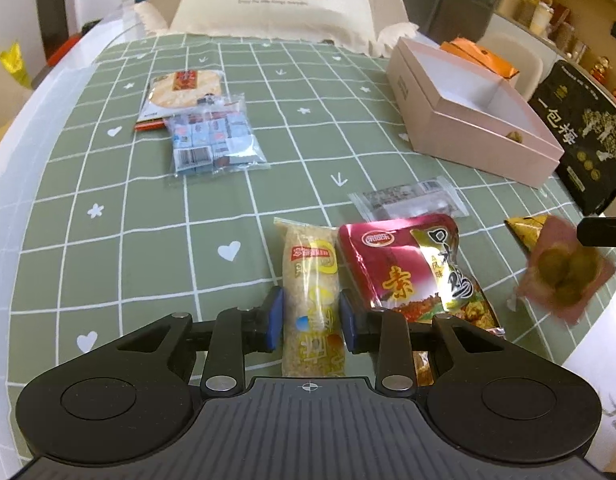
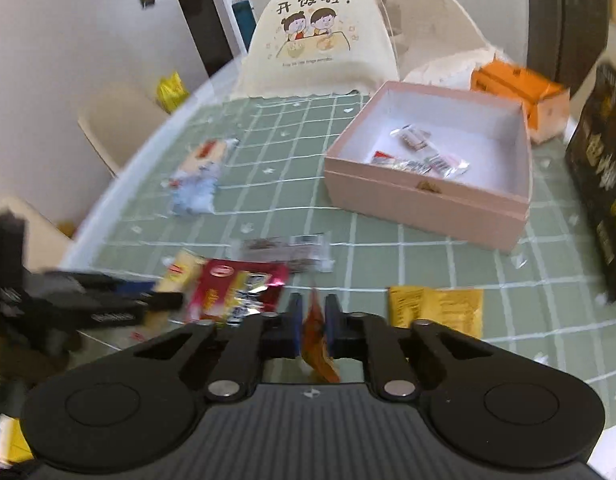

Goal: Organize snacks
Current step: 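Grasp the pink tray of plums with the right gripper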

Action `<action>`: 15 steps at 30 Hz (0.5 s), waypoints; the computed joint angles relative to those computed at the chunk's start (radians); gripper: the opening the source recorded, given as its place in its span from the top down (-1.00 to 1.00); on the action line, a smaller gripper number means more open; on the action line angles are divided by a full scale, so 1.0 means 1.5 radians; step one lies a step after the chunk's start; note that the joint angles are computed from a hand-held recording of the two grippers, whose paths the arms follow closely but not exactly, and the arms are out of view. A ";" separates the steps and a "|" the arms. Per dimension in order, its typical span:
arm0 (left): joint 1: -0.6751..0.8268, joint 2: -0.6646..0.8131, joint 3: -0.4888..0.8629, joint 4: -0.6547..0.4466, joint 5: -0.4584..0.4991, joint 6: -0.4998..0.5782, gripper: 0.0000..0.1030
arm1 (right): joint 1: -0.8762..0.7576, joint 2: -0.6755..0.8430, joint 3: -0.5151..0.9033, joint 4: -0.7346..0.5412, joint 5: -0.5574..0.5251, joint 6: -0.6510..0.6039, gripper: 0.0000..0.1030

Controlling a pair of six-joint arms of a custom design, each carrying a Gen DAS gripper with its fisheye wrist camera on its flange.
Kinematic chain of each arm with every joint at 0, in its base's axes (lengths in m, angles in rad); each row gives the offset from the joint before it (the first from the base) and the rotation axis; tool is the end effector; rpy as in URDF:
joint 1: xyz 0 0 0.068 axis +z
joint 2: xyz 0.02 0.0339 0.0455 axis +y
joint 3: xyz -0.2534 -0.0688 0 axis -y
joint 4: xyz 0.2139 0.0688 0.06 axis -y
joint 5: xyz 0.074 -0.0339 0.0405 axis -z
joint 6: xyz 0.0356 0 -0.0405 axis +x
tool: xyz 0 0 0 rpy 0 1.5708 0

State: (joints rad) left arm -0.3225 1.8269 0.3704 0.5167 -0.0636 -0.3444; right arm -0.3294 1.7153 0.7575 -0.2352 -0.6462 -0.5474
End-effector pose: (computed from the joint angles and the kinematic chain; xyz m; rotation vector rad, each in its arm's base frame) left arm 0.2215 -0.0716 0.0645 -0.0537 2.5181 -0.1934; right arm 0.2590 -0.0659 0.1286 -0.4276 2.4483 0.5507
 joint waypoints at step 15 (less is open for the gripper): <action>-0.006 0.011 -0.023 0.051 -0.010 0.013 0.34 | 0.076 0.076 -0.066 0.105 0.101 0.006 0.65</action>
State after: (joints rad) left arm -0.3312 1.8427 0.3357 0.5926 -0.0791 -0.3255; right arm -0.2152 1.8294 0.6583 -0.0782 -0.4942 -0.5383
